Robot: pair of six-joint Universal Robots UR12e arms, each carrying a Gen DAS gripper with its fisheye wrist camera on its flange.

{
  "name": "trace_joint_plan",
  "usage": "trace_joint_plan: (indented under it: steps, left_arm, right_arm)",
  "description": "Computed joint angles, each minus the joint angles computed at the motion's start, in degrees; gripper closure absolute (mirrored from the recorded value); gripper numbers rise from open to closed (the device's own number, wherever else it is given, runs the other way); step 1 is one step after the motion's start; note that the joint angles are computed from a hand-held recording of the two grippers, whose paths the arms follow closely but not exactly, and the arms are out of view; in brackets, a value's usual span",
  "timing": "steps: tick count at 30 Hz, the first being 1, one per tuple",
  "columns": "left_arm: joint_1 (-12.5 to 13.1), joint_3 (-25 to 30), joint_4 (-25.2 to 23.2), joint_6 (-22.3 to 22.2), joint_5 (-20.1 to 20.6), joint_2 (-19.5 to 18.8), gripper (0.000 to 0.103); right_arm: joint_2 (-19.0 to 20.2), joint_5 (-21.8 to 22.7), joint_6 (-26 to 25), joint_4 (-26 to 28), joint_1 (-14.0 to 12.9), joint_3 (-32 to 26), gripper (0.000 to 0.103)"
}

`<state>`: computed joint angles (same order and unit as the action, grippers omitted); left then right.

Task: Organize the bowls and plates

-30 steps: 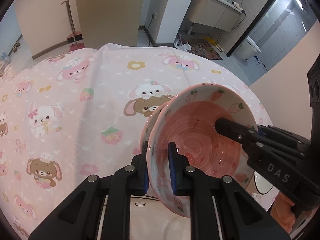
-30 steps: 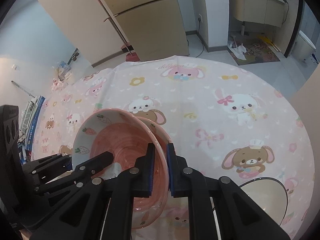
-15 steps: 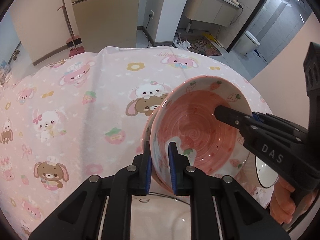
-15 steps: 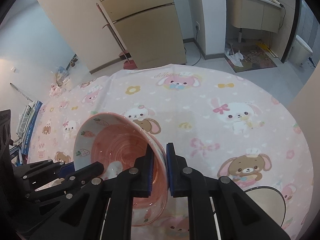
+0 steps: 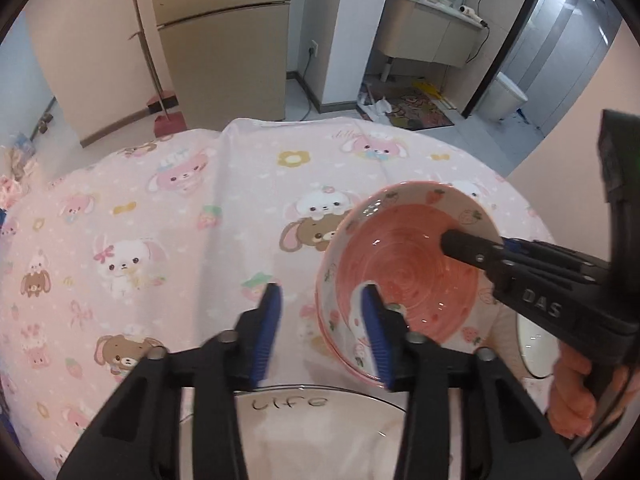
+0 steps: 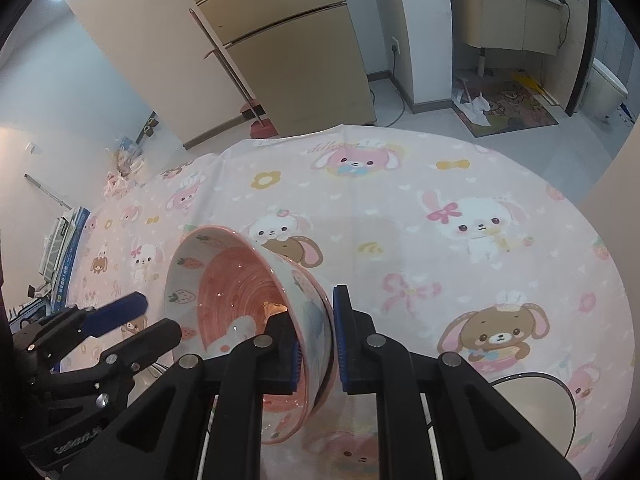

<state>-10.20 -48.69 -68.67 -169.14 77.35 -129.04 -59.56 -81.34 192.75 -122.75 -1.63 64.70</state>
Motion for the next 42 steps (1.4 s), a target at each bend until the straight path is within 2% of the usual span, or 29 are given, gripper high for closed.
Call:
trace_joint_plan:
  steps: [2, 4, 9, 13, 19, 24, 26, 29, 31, 35, 39, 42]
  left_arm:
    - [-0.3, -0.3, 0.7, -0.5, 0.8, -0.1, 0.074]
    - [-0.1, 0.0, 0.1, -0.8, -0.7, -0.4, 0.078]
    - [-0.3, -0.1, 0.5, -1.4, -0.3, -0.6, 0.083]
    - [-0.2, 0.3, 0.6, -3.6, -1.2, -1.2, 0.093]
    - [0.4, 0.6, -0.8, -5.3, -3.1, -1.3, 0.094]
    - [1.1, 1.2, -2.5, -6.0, -6.1, -1.1, 0.096]
    - [1.1, 0.5, -1.6, -6.0, -6.3, -0.6, 0.097]
    - [0.7, -1.0, 1.6, -6.3, -3.7, 0.3, 0.097]
    - [0.8, -1.6, 3.0, -6.8, -3.5, 0.7, 0.097]
    - [1.6, -0.9, 1.8, -7.5, -6.5, 0.4, 0.097]
    - [1.2, 0.5, -0.9, -6.9, -5.6, -0.6, 0.097]
    - [0.6, 0.2, -0.6, -6.3, -3.7, -0.4, 0.097]
  right_arm:
    - [0.1, -1.3, -0.5, 0.6, 0.4, -0.5, 0.089]
    - [0.1, -2.0, -0.3, 1.5, 0.6, -0.8, 0.089]
    - [-0.5, -0.4, 0.0, 0.7, 0.2, -0.3, 0.089]
    - [-0.9, -0.1, -0.8, -0.3, 0.3, 0.0, 0.091]
    - [-1.5, -0.8, 0.6, -1.5, 0.6, 0.6, 0.091]
    - [-1.4, 6.4, 4.0, 0.2, -1.3, 0.7, 0.091]
    - [-1.4, 7.2, 5.0, 0.8, -1.6, 0.7, 0.091]
    - [-1.2, 8.9, 5.5, 1.7, -1.9, 0.7, 0.091]
    - [-1.0, 9.8, 5.5, 2.2, -1.8, 0.6, 0.091]
    - [-0.4, 8.0, 4.6, 3.4, -1.1, -0.2, 0.091]
    - [-0.4, 7.7, 4.2, 3.7, -1.1, -0.3, 0.091]
    - [-0.5, 5.5, 3.9, 3.7, -0.8, -0.4, 0.091]
